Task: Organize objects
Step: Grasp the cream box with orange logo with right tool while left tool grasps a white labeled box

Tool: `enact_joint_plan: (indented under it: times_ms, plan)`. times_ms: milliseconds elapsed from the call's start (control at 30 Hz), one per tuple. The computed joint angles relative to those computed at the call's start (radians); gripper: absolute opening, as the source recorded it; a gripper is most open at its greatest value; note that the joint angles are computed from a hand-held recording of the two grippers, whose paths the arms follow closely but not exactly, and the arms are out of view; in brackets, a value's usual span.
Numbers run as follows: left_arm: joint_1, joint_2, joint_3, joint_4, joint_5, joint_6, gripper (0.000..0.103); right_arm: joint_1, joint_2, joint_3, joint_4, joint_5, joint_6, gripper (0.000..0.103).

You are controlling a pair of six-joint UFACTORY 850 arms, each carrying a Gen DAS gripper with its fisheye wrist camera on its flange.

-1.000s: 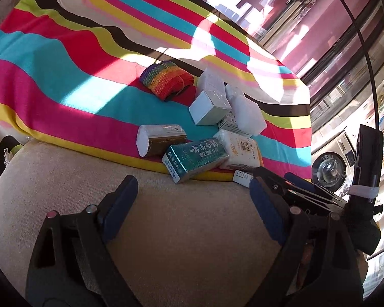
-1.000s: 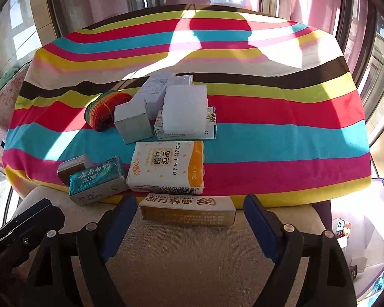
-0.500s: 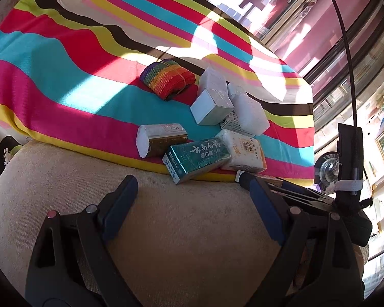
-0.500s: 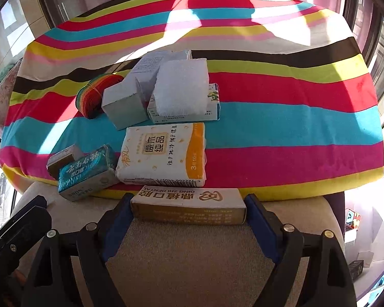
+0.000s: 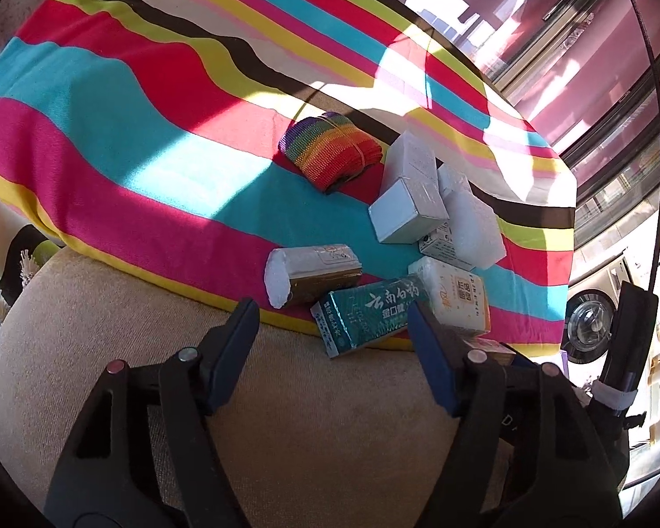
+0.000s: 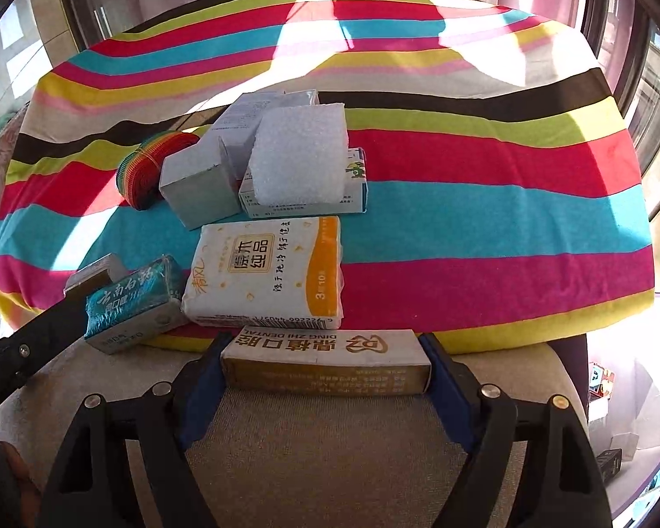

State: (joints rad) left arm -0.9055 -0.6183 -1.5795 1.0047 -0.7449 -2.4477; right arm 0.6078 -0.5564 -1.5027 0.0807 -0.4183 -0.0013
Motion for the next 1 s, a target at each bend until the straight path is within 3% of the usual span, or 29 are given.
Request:
enact_joint_plan:
  times_ms: [167, 467, 533, 567, 733, 867, 1000]
  plan:
    - [0.021, -0.037, -0.071, -0.094, -0.090, 0.078, 0.072, -0.002, 0.006, 0.009, 0.038, 0.009, -0.031, 0.083]
    - [0.054, -0.127, -0.213, -0.282, -0.180, 0.282, 0.072, -0.005, 0.013, 0.021, 0.082, 0.034, -0.068, 0.083]
    - [0.052, -0.136, -0.228, -0.296, -0.208, 0.294, 0.059, -0.006, 0.014, 0.022, 0.096, 0.036, -0.080, 0.083]
    - [0.051, -0.136, -0.227, -0.295, -0.215, 0.290, 0.055, -0.007, 0.014, 0.022, 0.110, 0.037, -0.092, 0.083]
    - [0.046, -0.125, -0.206, -0.270, -0.207, 0.269, 0.054, -0.013, 0.014, 0.024, 0.153, 0.044, -0.133, 0.083]
    - [0.010, -0.087, -0.147, -0.101, -0.216, 0.112, 0.054, -0.020, 0.026, 0.041, 0.196, 0.065, -0.168, 0.083]
    - [-0.016, -0.110, -0.193, -0.024, -0.262, 0.163, 0.054, -0.018, 0.033, 0.051, 0.183, 0.081, -0.153, 0.083]
